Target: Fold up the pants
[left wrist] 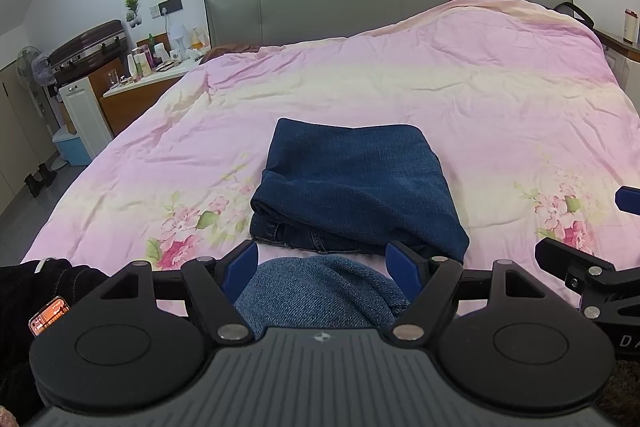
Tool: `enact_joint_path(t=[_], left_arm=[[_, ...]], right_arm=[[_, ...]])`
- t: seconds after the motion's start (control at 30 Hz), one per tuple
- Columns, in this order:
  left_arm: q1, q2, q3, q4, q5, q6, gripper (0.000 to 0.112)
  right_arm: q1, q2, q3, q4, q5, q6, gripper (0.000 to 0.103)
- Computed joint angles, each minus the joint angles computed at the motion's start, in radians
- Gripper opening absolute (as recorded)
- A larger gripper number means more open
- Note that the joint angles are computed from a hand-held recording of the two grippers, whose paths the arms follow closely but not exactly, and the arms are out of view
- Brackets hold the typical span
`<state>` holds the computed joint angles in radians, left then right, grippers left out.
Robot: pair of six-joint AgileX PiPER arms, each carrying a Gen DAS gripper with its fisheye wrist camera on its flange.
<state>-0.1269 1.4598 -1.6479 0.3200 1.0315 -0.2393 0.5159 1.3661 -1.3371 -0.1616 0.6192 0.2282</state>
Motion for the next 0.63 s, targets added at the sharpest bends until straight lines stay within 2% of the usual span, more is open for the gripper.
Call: enact_joint_path(t=[0.33, 0.63], left_arm=[[0.0, -0.003, -0.012, -0.012, 0.005, 0.019, 0.086], [-0.013, -0.025, 0.01, -0.004, -0.031, 0.011, 0.086]], right_arm=[[-0.006, -0.009, 0.008, 0.014, -0.003, -0.017, 0.098], [-0.008, -0.013, 0.009, 0.023, -0.003, -0.028, 0.098]])
